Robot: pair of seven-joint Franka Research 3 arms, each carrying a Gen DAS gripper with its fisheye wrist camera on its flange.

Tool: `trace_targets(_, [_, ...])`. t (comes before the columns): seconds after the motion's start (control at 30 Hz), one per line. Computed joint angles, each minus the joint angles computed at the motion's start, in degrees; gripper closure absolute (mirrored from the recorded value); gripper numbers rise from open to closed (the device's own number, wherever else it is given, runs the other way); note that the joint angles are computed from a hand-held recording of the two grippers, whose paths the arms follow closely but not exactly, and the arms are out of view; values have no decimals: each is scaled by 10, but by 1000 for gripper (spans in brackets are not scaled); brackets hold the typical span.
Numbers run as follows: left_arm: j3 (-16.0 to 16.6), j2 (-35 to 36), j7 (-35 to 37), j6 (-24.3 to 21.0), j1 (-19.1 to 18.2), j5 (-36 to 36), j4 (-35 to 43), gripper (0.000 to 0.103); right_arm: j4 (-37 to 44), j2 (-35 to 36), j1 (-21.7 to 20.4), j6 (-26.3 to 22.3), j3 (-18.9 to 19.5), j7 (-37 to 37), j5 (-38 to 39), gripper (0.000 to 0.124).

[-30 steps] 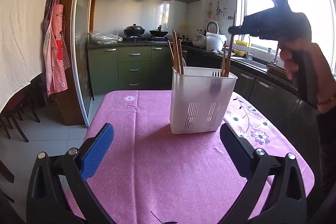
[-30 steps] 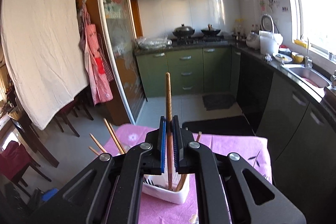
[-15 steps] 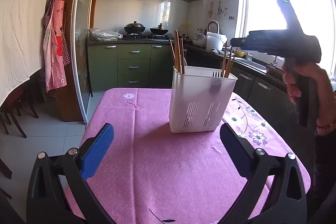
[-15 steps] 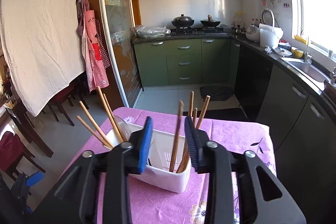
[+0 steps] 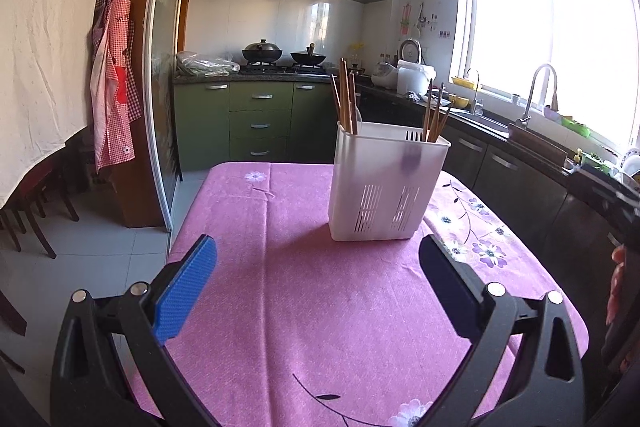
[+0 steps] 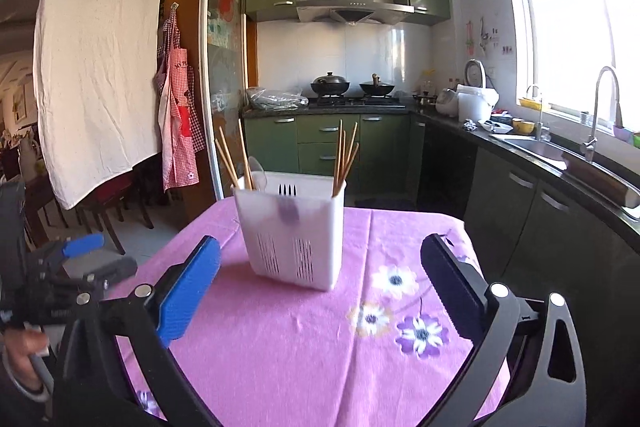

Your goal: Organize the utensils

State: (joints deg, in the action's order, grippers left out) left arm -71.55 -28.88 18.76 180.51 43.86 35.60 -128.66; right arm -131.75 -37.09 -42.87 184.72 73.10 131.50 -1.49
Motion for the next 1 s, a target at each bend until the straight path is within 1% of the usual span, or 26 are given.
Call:
trace_targets(0.1, [34,-13,-4,3,-35,-4,-17,7,-39,-37,47,-2,-25,19,16,25])
trace_targets(0.13, [50,-20,-7,4,-52,-5,-26,7,-50,-49,59,-2,-32,26,20,25])
trace_targets(0.2, [73,-30,-13,2,-77,-5,-37,7,-68,-78,86,-19,-44,39,25,25])
trace_targets(0.3, [104,-49,-22,-8,-114,-1,-55,7,-88,-96,118,-30,-63,52,20,25])
trace_targets(0.37, [117,-55,-27,-15,-130,6,-61,7,-96,-99,136,-35,-74,60,16,25])
trace_targets(0.5, [146,-54,-36,-30,-168,20,-71,7,-95,-110,143,-44,-79,72,3,25])
trace_targets(0.6, [158,-52,-43,-44,-187,39,-71,7,-101,-116,155,-49,-85,81,-4,25])
trace_targets(0.77, [174,-51,-64,-59,-211,72,-70,7,-101,-115,164,-57,-97,88,-17,25])
trace_targets(1.0, [190,-37,-94,-70,-230,119,-62,7,-102,-116,169,-58,-104,94,-30,25])
